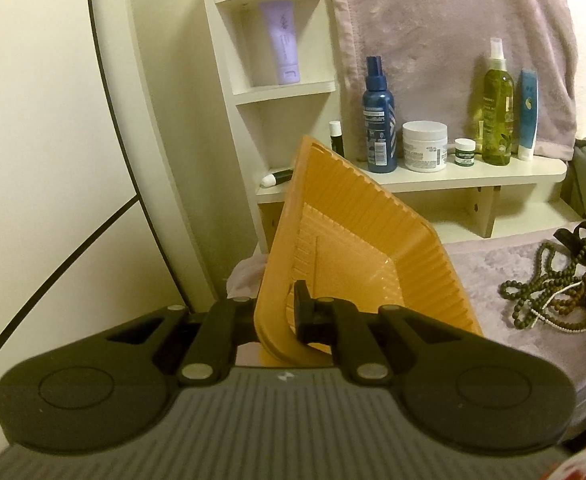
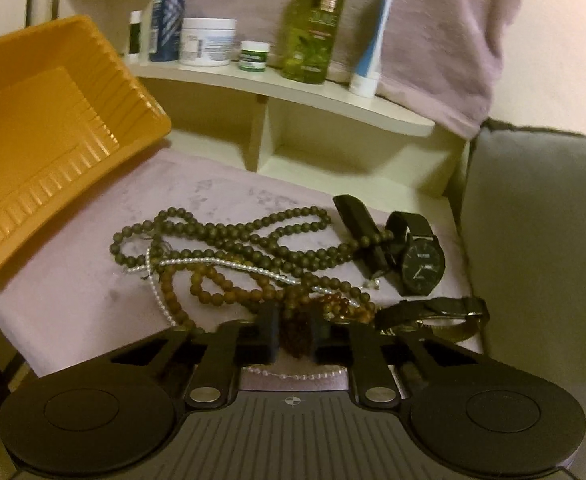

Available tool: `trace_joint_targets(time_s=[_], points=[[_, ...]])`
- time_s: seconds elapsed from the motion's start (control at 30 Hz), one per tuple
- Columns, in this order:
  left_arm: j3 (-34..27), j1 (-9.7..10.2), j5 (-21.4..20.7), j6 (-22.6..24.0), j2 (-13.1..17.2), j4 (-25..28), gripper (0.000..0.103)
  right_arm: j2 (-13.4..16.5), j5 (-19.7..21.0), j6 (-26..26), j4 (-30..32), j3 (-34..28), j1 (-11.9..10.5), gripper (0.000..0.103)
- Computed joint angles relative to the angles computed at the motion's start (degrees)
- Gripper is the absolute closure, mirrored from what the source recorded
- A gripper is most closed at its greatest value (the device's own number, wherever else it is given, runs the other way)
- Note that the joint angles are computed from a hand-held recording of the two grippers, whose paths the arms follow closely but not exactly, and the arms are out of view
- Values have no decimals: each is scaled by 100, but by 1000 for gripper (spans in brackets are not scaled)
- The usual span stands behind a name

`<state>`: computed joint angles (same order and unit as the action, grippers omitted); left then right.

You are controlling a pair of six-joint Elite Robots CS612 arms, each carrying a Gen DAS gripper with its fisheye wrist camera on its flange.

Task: Organize jewelry
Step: 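Grasp the dark bead bracelet with the right tool while the left tool holds the tray, then carry the bracelet into the orange tray and open the right tool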

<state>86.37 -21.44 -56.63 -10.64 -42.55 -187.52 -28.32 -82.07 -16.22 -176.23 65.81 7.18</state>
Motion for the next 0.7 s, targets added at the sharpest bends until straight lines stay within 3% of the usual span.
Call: trace_joint_targets(time_s=[0.1,0.43,0.7], points=[[13,0,-9,-20,-1,-26,94,-26,-1,100,-43,29,-13,97],[21,4,-35,-22,-1,-74,94,-207,191,634,-658,181,-133,97],[36,7,-52,-106,-4,-99,94,-300,635,933,-927,105,-206,97]])
